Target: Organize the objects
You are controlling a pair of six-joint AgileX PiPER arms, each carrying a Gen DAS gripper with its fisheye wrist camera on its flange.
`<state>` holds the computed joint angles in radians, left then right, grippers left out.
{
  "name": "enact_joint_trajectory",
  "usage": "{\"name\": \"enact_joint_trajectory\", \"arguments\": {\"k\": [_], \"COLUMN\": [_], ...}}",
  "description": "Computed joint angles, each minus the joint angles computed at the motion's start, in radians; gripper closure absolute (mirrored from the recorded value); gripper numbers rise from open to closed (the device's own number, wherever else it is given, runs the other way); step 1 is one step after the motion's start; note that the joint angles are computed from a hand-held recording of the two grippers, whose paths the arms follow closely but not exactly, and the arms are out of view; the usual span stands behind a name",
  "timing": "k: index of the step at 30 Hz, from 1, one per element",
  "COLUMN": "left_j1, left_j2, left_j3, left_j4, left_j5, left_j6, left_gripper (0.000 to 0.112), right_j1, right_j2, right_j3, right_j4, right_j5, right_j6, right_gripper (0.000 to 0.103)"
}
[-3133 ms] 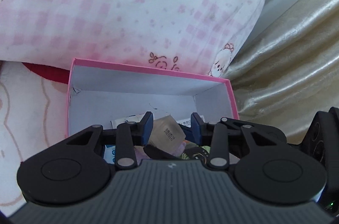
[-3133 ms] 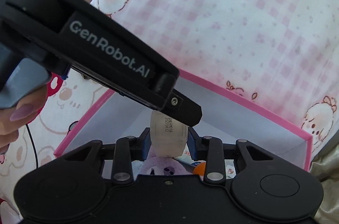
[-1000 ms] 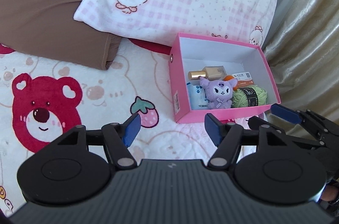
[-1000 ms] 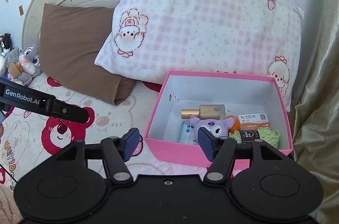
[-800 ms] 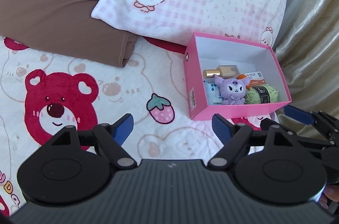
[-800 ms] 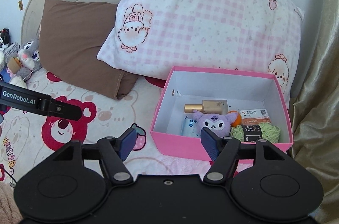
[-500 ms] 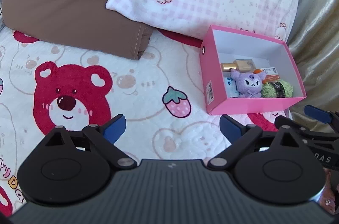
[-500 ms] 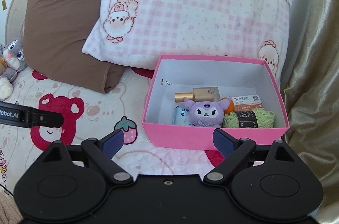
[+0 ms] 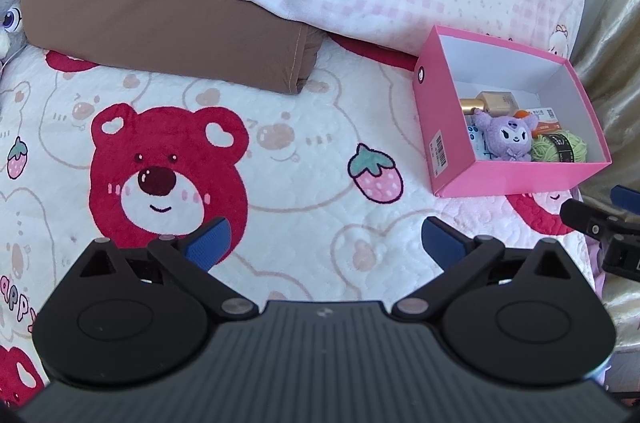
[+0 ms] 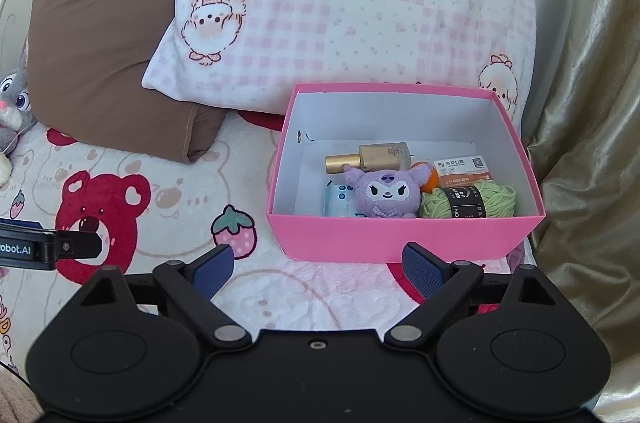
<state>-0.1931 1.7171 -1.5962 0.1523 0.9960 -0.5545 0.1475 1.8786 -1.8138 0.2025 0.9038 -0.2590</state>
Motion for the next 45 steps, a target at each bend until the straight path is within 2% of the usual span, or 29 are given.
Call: {"name": "enact_joint_trajectory", "arguments": {"k": [6,11,17,38,43,45], "left_j1": [-0.009,0.012,0.01,0.003,0.005,0.003], "left_j2": [-0.003,-0.016,0.01,-0.003,-0.006,-0.007], "left_j3": [-0.004,-0.01,-0.061,-0.06,-0.056,-0.055], "left_j4": [0.047,0.017,0.046,0.047,0.046,0.049], "left_j5": [0.042,0.066,0.153,0.173,0.171,0.174], "left_j6": [-0.036,-0.029,-0.03,-0.003,0.0,-0.005], "left_gripper": [0.009,0.009,0.009,0.009,0.009,0.009], "right_j1": [0.011,0.02,0.032,0.058,0.056,0.059], "right_j2": [-0.005,-0.006,-0.005,0.003,0.022,0.02], "right_j3": [0.005,0.002,-0.006,-0.024,-0.074,-0.072], "right_j4": [-0.014,-0.032,-0.056,-0.107,-0.09,-0.09], "right_j5": [0.009,0.017,0.027,0.064,0.135,0.139], "right_j6": [0.019,0.03,0.065,0.089,0.114,0.115], "right_gripper": [0.01,0.01,0.01,0.01,0.01,0.01]}}
